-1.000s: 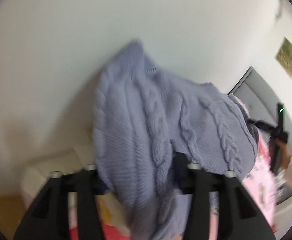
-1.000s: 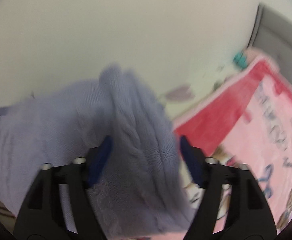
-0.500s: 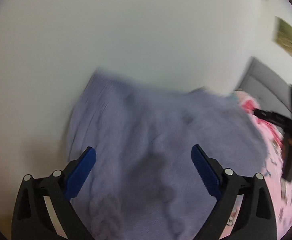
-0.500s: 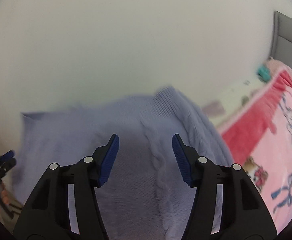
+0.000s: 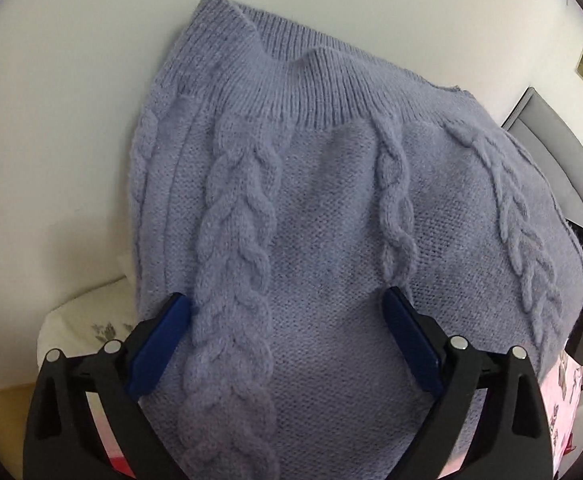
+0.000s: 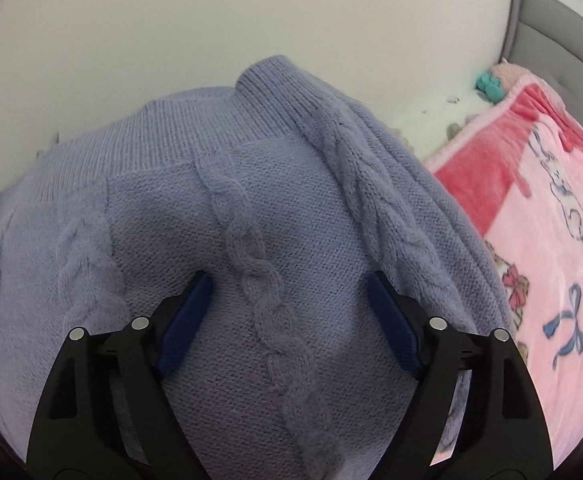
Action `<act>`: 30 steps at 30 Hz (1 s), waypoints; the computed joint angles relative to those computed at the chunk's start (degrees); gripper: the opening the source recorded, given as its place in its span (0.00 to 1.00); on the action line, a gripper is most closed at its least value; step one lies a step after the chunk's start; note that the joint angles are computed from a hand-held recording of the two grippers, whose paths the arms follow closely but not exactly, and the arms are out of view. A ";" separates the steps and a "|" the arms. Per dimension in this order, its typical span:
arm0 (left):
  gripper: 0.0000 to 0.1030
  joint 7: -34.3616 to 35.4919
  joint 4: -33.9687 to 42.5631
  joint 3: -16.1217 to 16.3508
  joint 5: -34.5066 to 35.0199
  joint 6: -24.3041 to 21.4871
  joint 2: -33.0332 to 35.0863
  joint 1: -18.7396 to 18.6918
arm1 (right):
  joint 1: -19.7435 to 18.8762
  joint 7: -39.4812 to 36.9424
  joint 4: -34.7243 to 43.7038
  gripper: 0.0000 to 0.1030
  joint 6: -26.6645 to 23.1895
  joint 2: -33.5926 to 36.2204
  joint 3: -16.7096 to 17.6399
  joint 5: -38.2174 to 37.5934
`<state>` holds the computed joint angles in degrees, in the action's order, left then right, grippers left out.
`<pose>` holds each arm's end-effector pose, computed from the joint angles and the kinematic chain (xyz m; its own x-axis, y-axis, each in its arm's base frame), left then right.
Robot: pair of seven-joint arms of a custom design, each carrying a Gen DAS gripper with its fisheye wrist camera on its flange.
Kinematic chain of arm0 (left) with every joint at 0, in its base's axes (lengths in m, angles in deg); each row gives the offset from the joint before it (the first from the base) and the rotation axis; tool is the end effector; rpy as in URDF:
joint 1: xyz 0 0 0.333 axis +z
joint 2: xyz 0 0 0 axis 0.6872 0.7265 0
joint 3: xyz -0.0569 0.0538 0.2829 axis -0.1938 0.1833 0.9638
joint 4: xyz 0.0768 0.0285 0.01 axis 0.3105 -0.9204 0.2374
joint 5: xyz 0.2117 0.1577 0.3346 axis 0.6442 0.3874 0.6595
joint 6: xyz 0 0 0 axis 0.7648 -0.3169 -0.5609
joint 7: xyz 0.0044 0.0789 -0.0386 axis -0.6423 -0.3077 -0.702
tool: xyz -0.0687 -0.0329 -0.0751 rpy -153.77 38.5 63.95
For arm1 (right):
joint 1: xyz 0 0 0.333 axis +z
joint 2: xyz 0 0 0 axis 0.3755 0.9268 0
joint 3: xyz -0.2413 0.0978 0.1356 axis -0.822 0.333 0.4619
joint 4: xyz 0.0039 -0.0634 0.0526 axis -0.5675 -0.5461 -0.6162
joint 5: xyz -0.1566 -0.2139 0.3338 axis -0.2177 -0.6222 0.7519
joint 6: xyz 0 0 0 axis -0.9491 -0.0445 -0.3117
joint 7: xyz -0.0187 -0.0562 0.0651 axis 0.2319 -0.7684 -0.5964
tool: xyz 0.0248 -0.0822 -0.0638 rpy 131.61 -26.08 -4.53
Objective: Fold large clothes
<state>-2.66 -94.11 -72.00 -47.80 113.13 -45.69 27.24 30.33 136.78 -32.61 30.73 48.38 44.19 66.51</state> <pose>0.3002 -0.1346 0.6027 0.5802 -0.7670 0.2738 -0.5352 -0.6125 -0.5817 0.5466 0.1032 0.6765 0.5955 -0.7945 -0.1192 -0.6760 -0.4154 -0.6087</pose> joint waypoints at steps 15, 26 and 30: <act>0.95 7.15 33.94 -12.16 9.95 -24.81 12.05 2.00 | -2.51 0.41 -6.49 0.92 5.75 -20.08 -2.54 7.44; 0.95 2.73 54.19 -20.26 11.36 -33.58 23.08 1.74 | -5.25 -2.61 -9.74 0.92 -0.66 -34.05 -4.35 0.29; 0.95 0.65 55.61 -20.96 10.10 -32.92 25.06 -0.72 | -6.73 -1.74 -9.73 0.92 -2.85 -35.15 -5.12 0.17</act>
